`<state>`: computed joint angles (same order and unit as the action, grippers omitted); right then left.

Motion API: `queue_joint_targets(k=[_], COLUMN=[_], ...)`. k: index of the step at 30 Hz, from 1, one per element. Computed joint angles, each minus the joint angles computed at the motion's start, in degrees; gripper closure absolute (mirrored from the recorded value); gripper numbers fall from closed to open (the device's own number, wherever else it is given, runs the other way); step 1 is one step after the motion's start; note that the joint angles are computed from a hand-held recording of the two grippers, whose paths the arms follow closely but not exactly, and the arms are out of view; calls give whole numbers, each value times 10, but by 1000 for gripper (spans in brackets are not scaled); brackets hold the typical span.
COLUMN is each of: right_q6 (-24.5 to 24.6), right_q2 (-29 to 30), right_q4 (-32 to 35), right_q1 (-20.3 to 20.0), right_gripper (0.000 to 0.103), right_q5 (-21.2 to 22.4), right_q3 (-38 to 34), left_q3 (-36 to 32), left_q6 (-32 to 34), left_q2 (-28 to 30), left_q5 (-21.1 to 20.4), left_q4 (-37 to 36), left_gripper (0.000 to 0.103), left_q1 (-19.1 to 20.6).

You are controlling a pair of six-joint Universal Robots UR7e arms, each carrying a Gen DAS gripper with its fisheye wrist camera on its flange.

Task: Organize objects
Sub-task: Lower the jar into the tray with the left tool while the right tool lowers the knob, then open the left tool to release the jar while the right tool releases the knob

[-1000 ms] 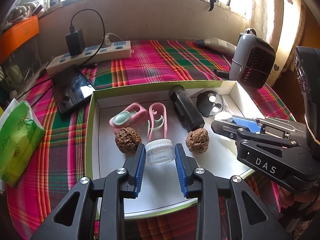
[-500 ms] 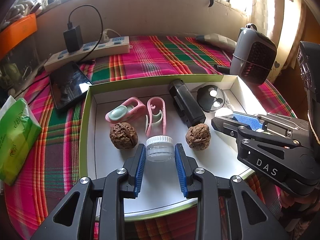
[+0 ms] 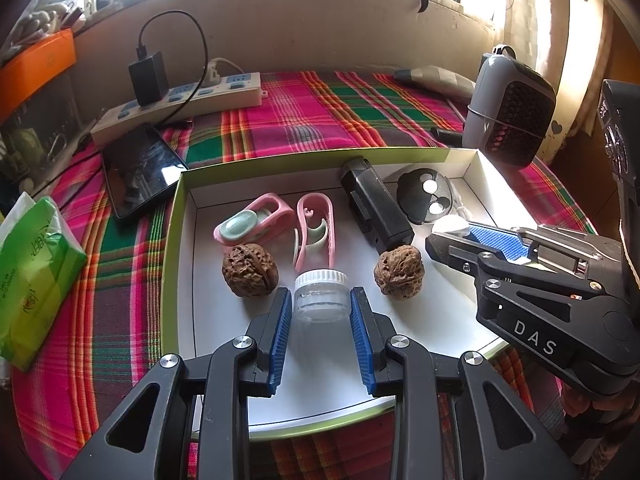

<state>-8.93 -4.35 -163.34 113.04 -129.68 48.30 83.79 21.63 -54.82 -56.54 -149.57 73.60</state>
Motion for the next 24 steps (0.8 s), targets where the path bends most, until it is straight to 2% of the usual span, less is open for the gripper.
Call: queue_joint_targets(k=[4, 8, 24], right_q6=[2, 5, 9], right_q2=[-2, -5, -20], right_q4=[-9, -19, -61], right_q1=[1, 1, 10], right_gripper=[77, 66, 66], right_q5=[-2, 0, -1], right_q3=[6, 14, 52], left_q3=[3, 10, 56], left_q6=[0, 4, 8], left_q2=[-3, -7, -37], left_q5=[3, 6, 14], left_q4=[-3, -11, -57], left_gripper=[75, 75, 75], left_q1=[0, -2, -11])
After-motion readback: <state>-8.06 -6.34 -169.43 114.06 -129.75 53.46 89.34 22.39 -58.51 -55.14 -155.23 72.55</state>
